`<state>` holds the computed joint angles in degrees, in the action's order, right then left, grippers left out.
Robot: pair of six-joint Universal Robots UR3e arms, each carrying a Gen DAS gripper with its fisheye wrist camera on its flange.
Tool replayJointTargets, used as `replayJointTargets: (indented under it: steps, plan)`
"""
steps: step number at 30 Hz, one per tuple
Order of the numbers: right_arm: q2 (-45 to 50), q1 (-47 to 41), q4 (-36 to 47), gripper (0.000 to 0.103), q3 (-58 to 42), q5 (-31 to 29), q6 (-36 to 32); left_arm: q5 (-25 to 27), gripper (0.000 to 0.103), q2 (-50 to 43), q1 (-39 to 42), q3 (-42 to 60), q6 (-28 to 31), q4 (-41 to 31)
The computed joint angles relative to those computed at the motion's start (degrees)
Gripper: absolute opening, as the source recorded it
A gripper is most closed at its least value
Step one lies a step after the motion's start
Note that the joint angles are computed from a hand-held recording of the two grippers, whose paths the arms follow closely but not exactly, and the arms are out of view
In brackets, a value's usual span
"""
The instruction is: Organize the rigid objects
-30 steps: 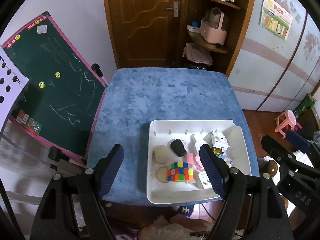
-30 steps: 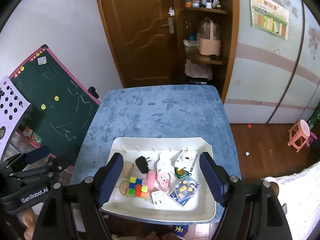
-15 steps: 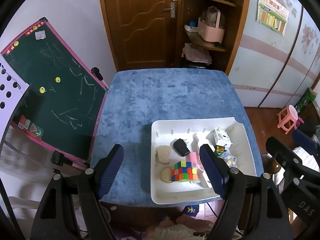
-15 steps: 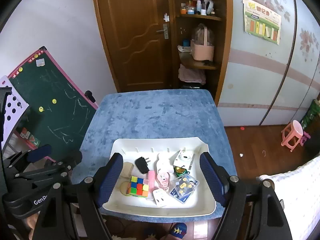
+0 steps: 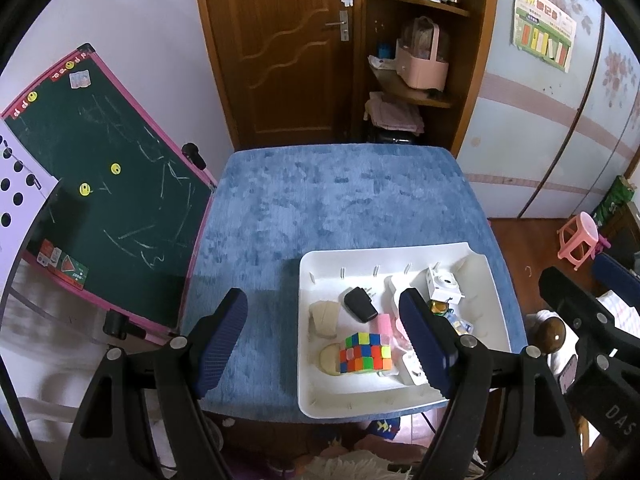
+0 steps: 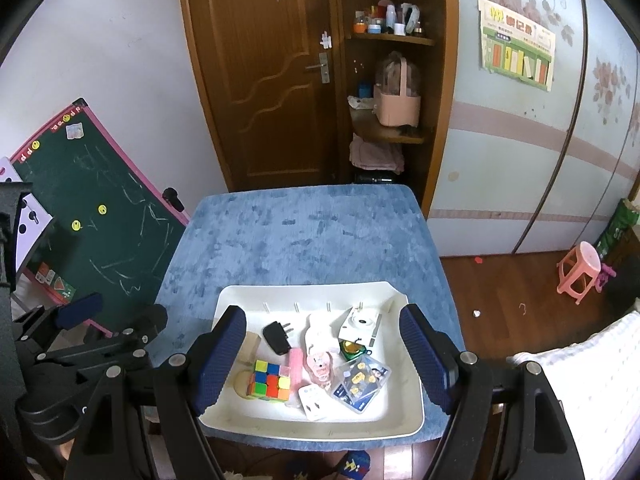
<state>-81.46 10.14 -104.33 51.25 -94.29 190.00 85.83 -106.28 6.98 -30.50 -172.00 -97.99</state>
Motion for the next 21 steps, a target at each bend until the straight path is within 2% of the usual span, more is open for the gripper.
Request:
replayJointTargets:
  steps: [21]
  plan:
    - [0.6, -3.6, -0.6, 0.08, -0.4, 4.3, -4.2, 2.5, 0.081, -2.4, -2.0, 3.2, -3.5, -0.6]
